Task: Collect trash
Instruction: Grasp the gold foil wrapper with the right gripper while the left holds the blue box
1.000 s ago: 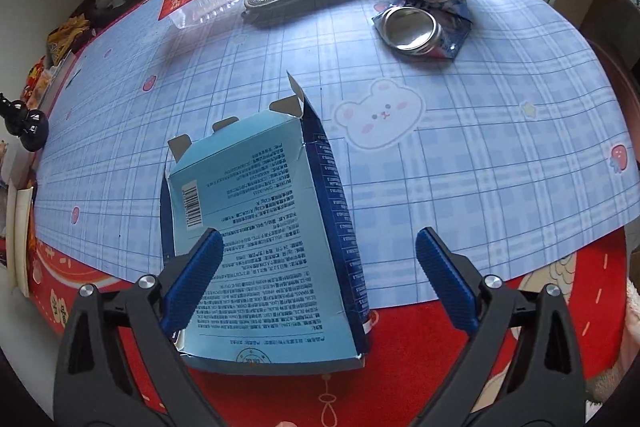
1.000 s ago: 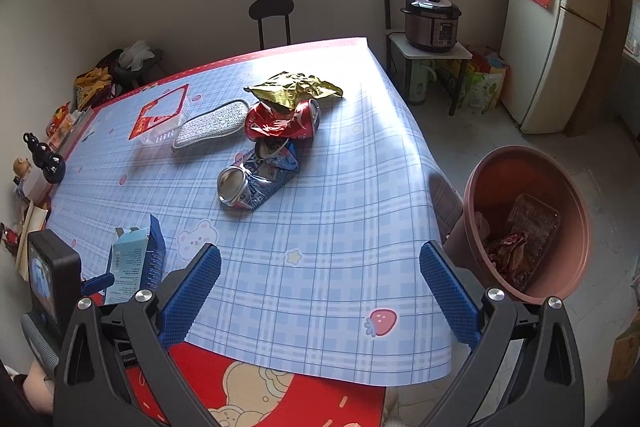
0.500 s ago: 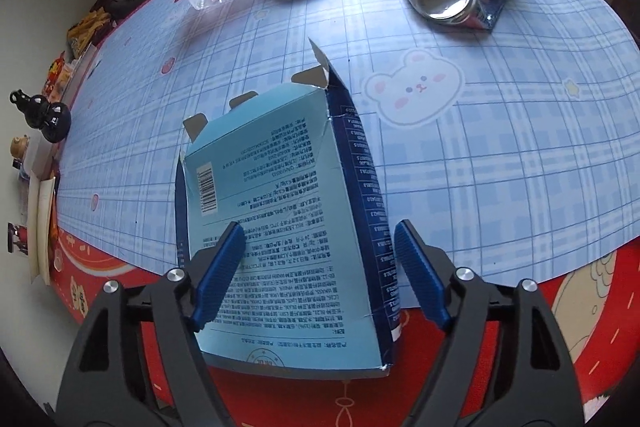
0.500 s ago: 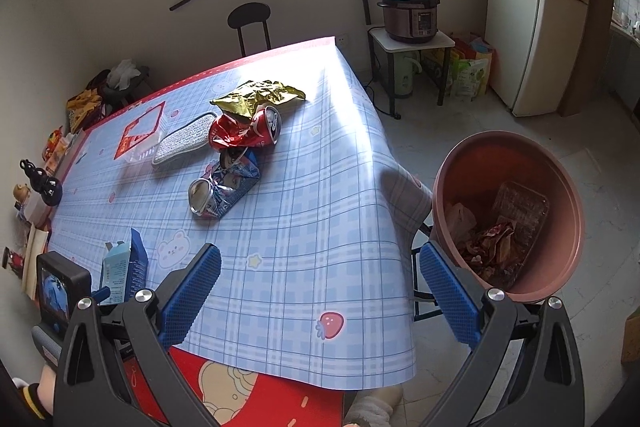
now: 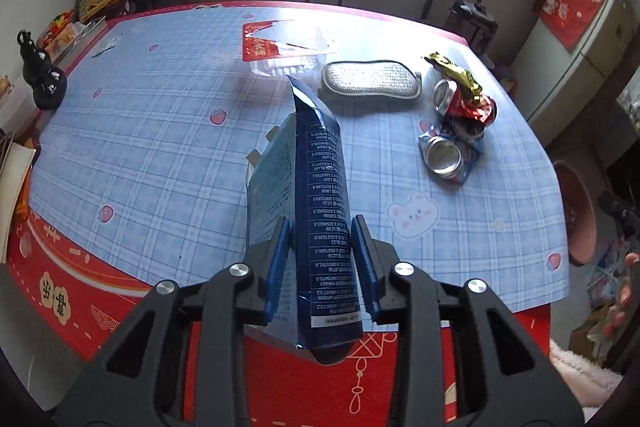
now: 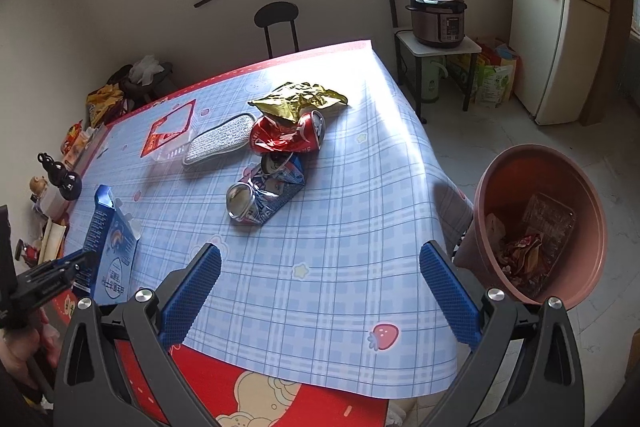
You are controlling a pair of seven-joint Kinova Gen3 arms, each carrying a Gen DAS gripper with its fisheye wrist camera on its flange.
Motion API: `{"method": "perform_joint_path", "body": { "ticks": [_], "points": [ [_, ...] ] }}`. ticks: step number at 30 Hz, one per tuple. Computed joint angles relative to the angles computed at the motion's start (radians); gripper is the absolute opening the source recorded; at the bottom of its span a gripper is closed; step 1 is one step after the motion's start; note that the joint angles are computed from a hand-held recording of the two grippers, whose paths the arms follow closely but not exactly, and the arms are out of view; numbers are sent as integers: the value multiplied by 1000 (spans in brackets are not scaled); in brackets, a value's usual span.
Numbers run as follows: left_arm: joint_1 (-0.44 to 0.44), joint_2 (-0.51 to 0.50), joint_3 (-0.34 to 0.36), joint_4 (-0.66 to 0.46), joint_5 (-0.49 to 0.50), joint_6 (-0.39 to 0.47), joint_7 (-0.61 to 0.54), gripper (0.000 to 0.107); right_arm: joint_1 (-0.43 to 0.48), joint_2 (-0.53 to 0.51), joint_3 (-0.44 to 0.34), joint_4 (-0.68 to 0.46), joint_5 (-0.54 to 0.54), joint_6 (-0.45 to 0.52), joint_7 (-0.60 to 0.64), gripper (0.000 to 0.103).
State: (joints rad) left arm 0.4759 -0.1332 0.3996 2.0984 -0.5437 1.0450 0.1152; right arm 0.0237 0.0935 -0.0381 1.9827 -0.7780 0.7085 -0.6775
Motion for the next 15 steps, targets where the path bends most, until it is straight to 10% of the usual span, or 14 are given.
{"method": "perform_joint_path", "body": {
  "ticks": [15],
  "points": [
    [-182, -540, -73, 329, 221, -195, 62, 35, -136, -28, -53, -7, 120, -66, -170, 97]
  ]
}}
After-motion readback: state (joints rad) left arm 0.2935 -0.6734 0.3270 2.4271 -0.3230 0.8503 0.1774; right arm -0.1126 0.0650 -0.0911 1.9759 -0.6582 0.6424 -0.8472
